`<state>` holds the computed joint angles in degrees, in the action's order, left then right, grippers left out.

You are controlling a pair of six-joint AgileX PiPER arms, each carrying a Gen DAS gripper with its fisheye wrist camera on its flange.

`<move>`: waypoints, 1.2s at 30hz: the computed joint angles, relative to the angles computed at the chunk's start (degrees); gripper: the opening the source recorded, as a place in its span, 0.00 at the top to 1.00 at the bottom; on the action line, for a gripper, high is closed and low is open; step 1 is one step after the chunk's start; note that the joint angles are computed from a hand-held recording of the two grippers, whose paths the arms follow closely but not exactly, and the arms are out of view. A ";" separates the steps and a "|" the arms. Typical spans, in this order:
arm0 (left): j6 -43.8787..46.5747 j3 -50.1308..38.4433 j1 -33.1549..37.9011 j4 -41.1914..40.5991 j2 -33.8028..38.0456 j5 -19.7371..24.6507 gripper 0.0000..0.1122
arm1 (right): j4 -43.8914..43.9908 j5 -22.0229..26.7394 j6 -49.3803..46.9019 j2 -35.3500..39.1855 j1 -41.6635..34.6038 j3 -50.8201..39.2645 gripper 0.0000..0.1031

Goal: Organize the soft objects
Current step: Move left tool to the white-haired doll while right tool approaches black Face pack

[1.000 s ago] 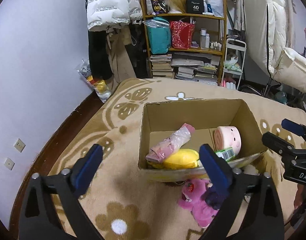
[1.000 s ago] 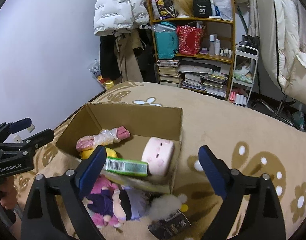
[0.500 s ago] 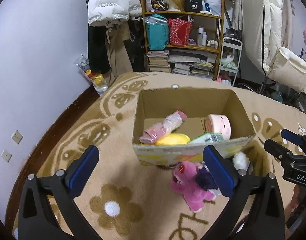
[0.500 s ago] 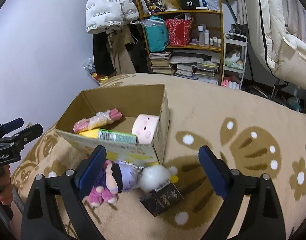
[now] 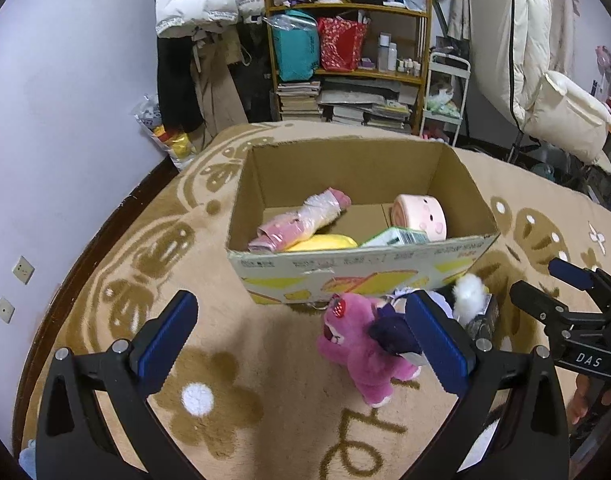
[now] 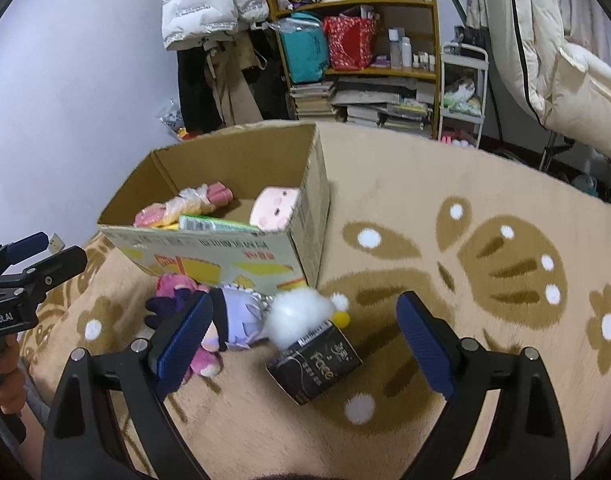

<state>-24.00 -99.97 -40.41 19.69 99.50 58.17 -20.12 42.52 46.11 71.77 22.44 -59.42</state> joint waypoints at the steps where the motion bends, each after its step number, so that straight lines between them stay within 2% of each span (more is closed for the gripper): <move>1: 0.22 0.05 -0.07 -0.19 0.29 0.00 0.09 | 0.57 -0.35 -0.44 0.04 -0.44 0.61 0.06; 12: 2.88 -0.48 -0.21 -2.70 3.44 -0.50 0.09 | 6.23 -3.17 -4.02 1.93 -3.86 4.01 0.06; 36: 8.51 -1.94 -2.18 -6.92 9.13 -0.37 0.09 | 21.84 -4.30 -15.92 7.17 -9.95 7.45 0.07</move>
<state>-15.49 -101.90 -42.59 12.77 108.63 57.80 1.72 38.22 30.19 78.94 12.49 -51.98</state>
